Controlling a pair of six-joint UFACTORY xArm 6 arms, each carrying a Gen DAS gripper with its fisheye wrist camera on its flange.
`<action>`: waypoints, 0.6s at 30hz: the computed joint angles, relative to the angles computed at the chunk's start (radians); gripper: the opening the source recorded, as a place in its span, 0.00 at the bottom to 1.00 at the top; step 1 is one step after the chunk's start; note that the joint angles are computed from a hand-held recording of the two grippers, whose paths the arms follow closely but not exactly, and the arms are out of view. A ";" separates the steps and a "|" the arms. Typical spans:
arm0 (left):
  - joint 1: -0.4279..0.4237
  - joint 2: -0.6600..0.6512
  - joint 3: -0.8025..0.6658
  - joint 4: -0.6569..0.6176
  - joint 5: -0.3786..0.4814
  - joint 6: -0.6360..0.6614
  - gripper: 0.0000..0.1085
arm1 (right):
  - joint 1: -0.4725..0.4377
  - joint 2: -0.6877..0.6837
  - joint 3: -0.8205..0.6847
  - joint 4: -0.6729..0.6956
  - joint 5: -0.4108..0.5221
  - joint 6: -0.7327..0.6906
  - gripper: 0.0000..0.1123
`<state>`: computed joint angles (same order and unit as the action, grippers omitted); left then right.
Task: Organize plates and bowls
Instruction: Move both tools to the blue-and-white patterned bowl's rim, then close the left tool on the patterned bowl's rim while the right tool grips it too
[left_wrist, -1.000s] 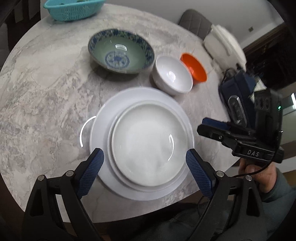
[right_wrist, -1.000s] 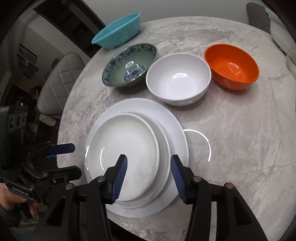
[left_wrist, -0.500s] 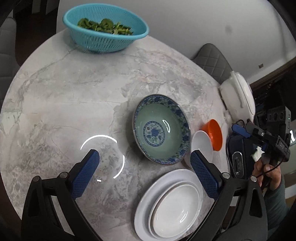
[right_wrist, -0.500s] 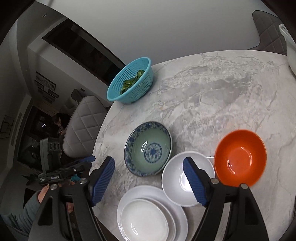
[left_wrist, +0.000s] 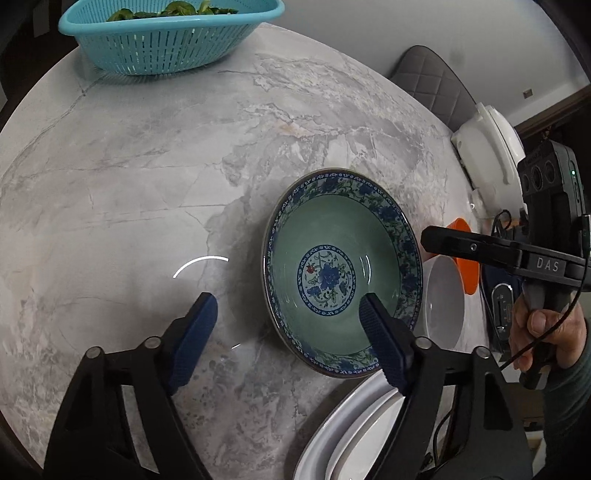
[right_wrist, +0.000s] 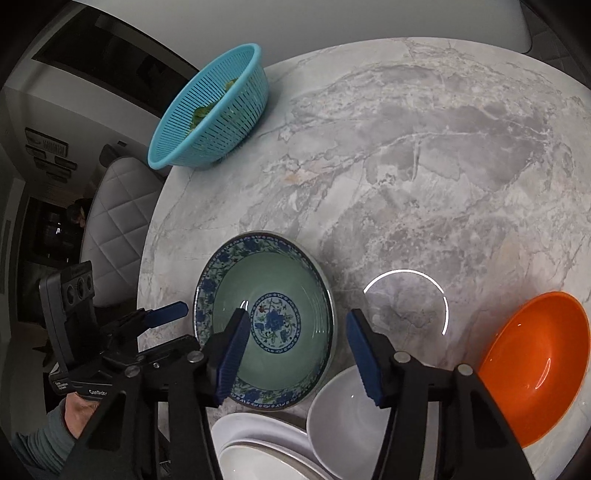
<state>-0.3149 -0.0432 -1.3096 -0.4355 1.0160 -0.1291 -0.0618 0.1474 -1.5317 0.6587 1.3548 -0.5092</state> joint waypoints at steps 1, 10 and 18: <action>-0.004 0.012 -0.003 -0.004 -0.004 0.003 0.64 | 0.006 0.005 -0.002 -0.014 -0.006 0.010 0.45; -0.018 0.068 -0.020 -0.014 -0.020 -0.044 0.49 | 0.031 0.064 -0.053 -0.056 0.025 0.027 0.39; -0.028 0.094 -0.044 0.037 -0.014 -0.094 0.32 | 0.029 0.098 -0.071 -0.060 0.053 0.023 0.30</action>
<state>-0.3430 0.0507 -1.3535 -0.3988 1.0020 -0.2234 -0.0326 0.2455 -1.6024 0.5991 1.4080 -0.4864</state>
